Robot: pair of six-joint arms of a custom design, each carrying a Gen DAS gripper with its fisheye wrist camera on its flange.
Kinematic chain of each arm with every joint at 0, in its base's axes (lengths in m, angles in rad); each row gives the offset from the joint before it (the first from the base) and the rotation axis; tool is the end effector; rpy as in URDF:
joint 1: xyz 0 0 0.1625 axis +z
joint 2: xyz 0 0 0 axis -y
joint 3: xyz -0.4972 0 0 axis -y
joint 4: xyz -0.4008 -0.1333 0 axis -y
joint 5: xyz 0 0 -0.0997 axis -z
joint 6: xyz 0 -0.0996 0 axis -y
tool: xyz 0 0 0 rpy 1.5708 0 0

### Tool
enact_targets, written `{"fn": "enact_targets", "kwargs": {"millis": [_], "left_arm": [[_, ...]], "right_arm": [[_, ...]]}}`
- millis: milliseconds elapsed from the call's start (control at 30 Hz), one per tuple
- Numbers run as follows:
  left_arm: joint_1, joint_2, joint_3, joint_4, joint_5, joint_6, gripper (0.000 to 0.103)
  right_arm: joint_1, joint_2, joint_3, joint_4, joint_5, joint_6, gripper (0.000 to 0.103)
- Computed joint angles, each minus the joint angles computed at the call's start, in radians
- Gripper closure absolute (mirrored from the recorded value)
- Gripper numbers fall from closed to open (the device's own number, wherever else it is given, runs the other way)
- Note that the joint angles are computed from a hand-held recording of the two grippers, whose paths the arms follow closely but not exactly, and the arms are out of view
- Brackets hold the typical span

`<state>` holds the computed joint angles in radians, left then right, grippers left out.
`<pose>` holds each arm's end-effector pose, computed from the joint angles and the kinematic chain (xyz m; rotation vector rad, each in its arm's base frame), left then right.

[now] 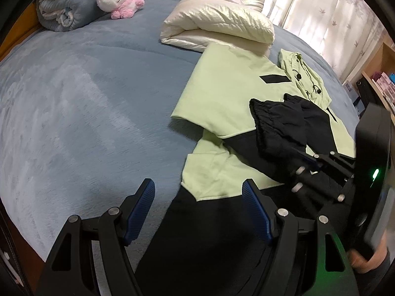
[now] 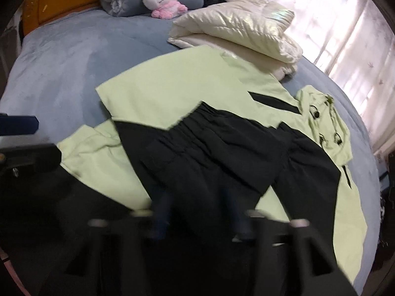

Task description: Fold large clothes

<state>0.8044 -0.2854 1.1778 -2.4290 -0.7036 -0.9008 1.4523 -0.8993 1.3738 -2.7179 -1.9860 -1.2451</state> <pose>-0.4222 -0.7402 -0.0774 -0.1431 2.4117 -0.8003 -0.0022 -0.8060 0.3595 1.1262 -2.1124 0.3311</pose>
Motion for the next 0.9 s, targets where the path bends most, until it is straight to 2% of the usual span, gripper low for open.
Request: {"fn": "enact_targets", "kwargs": {"millis": [100,167,300,367,433,500,533,567,633,700,733,767,800,900], "left_arm": [[-0.001,-0.004,0.009,-0.011,0.003,0.002,0.031],[-0.001,-0.004,0.011,-0.017,0.007,0.005,0.031],[-0.006,-0.001,0.012,-0.031,0.014,0.013,0.031],[-0.007,0.001,0.012,-0.037,0.013,0.019,0.031],[-0.009,0.003,0.011,-0.037,0.011,0.025,0.031],[-0.010,0.008,0.004,-0.031,0.004,0.031,0.031],[-0.010,0.011,0.000,-0.028,0.002,0.036,0.031],[-0.010,0.015,-0.009,-0.018,-0.001,0.039,0.031],[-0.010,0.023,-0.029,0.001,-0.005,0.048,0.031],[-0.010,0.033,-0.054,0.020,-0.007,0.066,0.031],[-0.009,0.040,-0.073,0.034,-0.009,0.084,0.031],[-0.007,0.048,-0.094,0.045,-0.012,0.109,0.031],[-0.003,0.058,-0.123,0.061,-0.017,0.138,0.031],[0.018,0.091,-0.215,0.077,-0.058,0.236,0.031]], "right_arm": [[0.011,-0.019,-0.025,-0.002,0.076,0.038,0.098],[0.016,-0.040,-0.045,-0.008,0.152,0.082,0.098],[0.002,-0.084,-0.110,-0.025,0.342,0.230,0.098],[-0.020,-0.097,-0.144,-0.058,0.400,0.324,0.098],[-0.046,-0.093,-0.183,-0.088,0.406,0.412,0.098],[-0.080,-0.087,-0.224,-0.061,0.362,0.519,0.096],[-0.097,-0.079,-0.250,-0.025,0.313,0.571,0.096],[-0.113,-0.066,-0.285,0.038,0.247,0.625,0.093],[-0.149,-0.052,-0.329,0.162,0.162,0.718,0.085],[-0.180,-0.053,-0.341,0.237,0.128,0.764,0.082],[-0.190,-0.056,-0.341,0.251,0.119,0.770,0.080],[-0.203,-0.064,-0.337,0.270,0.125,0.777,0.073],[-0.215,-0.069,-0.345,0.301,0.148,0.789,0.068],[-0.237,-0.064,-0.401,0.392,0.216,0.822,0.062]]}}
